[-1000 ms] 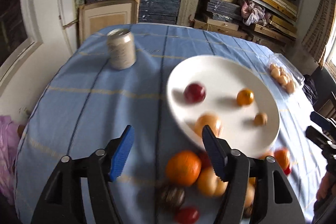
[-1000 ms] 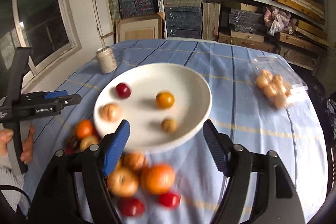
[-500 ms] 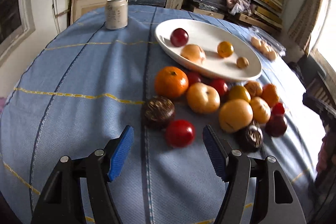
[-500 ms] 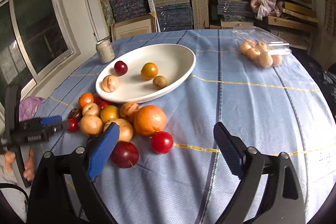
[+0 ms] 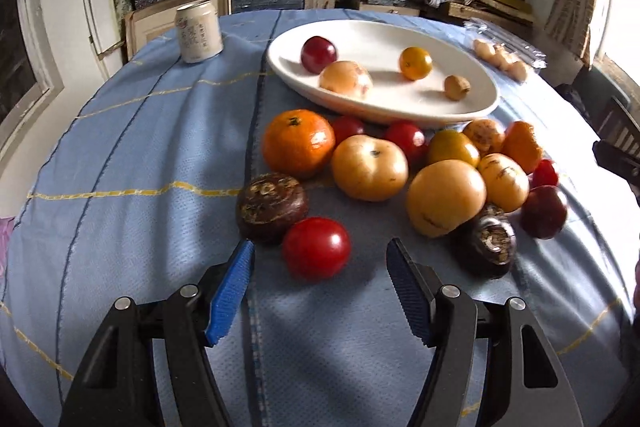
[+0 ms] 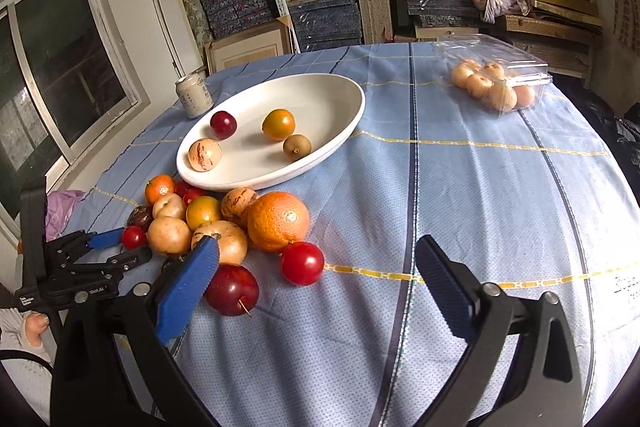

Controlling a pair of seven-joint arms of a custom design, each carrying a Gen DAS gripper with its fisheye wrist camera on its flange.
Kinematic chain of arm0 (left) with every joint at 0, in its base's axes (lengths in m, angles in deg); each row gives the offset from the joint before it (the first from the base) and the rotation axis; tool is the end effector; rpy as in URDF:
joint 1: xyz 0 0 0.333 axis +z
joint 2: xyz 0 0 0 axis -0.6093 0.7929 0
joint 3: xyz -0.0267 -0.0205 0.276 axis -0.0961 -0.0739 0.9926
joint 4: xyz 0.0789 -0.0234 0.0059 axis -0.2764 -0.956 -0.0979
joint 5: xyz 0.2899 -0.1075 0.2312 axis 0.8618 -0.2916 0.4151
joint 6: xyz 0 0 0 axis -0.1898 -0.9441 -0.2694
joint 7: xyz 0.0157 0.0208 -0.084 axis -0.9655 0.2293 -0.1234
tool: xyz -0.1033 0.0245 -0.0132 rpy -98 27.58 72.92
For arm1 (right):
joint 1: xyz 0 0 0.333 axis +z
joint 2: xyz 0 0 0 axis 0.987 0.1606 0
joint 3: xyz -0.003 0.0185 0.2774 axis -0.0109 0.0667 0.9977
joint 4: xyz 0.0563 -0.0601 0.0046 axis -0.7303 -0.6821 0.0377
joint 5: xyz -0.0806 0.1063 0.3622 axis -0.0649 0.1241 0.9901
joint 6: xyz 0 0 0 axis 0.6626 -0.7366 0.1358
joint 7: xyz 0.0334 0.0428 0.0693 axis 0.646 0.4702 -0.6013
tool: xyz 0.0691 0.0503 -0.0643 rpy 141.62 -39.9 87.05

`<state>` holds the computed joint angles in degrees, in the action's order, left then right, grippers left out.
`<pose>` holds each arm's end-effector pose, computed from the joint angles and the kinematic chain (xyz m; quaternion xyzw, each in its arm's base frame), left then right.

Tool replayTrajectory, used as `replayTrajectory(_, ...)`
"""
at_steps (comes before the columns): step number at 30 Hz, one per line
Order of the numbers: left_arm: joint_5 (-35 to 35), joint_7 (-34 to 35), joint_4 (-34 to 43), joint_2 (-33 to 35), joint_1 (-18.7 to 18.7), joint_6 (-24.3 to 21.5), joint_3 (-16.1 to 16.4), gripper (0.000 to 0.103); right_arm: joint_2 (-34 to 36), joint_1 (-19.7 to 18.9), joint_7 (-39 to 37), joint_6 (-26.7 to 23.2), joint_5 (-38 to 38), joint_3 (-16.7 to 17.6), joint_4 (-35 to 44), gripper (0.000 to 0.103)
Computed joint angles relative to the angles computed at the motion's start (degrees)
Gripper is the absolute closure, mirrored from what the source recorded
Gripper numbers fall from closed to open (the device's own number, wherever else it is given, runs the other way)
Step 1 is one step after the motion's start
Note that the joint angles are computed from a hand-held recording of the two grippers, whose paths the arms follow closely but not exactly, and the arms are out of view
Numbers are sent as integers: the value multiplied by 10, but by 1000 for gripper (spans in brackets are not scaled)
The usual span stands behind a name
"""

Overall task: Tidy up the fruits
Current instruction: 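Grasp the red tomato with the left gripper while the right gripper grasps the dark red apple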

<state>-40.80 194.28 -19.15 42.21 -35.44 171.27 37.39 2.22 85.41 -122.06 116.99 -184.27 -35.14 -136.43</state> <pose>0.7026 -0.1279 0.3287 -0.3716 0.8628 -0.3183 0.1275 0.4966 0.1005 0.3508 -0.4779 0.7653 -0.2733 0.3335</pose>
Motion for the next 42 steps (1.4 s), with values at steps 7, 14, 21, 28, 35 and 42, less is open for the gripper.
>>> replayTrajectory(7,-14,-6,13,6,6,-28,-3,44,7,0,-25,0,29,0,0,6)
replayTrajectory(14,-10,-17,19,9,2,-28,2,50,14,1,-35,5,35,-1,3,6)
replayTrajectory(21,-8,-26,28,16,5,-28,2,70,25,13,-112,5,70,6,11,6)
replayTrajectory(28,-10,-18,19,10,7,-23,0,70,50,40,-247,1,135,14,29,36)
replayTrajectory(35,-8,-18,19,10,6,-22,1,70,84,64,-352,-5,224,2,45,54)
replayTrajectory(42,-8,-18,18,10,6,-21,1,70,98,70,-385,20,268,-14,49,58)
